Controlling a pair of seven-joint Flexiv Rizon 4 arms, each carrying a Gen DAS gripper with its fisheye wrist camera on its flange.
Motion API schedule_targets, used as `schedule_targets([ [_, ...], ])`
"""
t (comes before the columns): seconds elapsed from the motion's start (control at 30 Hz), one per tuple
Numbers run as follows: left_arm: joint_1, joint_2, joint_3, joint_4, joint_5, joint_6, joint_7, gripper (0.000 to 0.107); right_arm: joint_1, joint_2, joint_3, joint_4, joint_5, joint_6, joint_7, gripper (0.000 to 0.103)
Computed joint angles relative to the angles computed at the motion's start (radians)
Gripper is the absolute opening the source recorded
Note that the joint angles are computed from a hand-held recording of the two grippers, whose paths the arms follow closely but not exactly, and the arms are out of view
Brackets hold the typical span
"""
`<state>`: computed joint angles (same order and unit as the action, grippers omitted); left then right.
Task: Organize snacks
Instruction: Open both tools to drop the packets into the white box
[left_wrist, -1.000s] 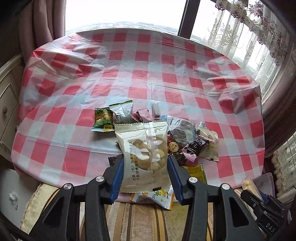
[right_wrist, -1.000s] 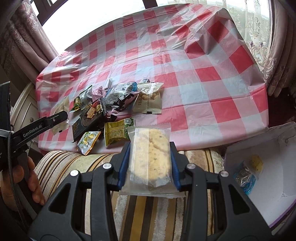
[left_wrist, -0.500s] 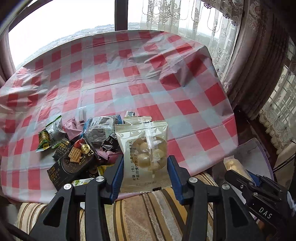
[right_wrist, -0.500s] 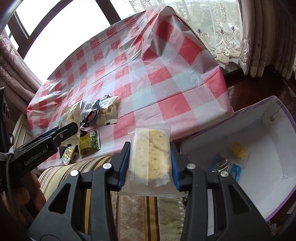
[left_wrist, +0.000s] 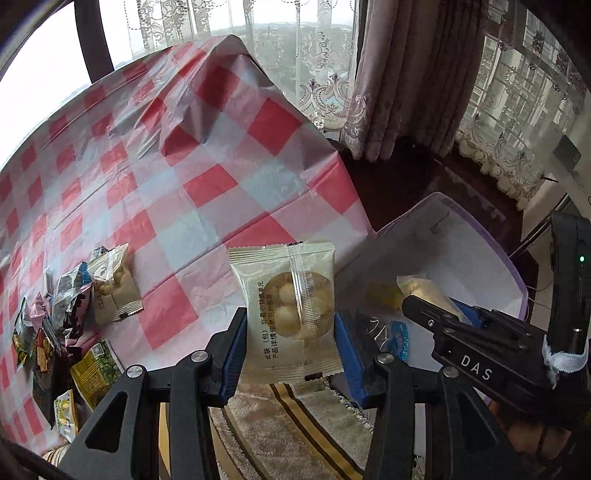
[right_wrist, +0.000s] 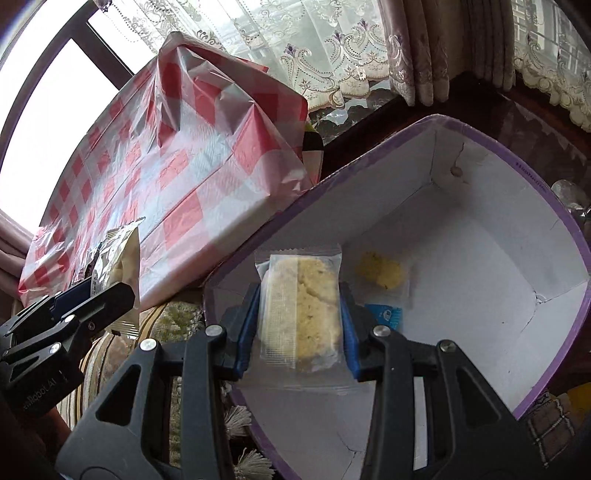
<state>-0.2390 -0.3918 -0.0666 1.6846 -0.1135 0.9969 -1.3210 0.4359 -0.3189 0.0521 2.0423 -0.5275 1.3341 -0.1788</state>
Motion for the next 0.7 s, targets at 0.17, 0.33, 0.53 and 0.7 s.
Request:
schedule_targets([
  [0.17,-0.024,-0.038,-0.016,-0.050,0.016,-0.074,0.030,0.047,-0.015,0.010,-0.009,0.037,0.010,-0.006,0.032,0.043],
  [0.33,-0.040,-0.072,-0.018,-0.099,0.028,-0.146,0.045,0.049,-0.025,0.008,0.003,0.029,0.027,-0.031,0.028,0.045],
  [0.53,-0.040,-0.080,-0.015,-0.109,0.012,-0.168,0.040,0.057,-0.028,0.012,0.008,0.025,0.023,-0.057,0.036,0.047],
  [0.7,-0.035,-0.075,-0.013,-0.102,0.004,-0.165,0.029,0.057,-0.027,0.014,0.008,0.022,0.015,-0.061,0.044,0.053],
])
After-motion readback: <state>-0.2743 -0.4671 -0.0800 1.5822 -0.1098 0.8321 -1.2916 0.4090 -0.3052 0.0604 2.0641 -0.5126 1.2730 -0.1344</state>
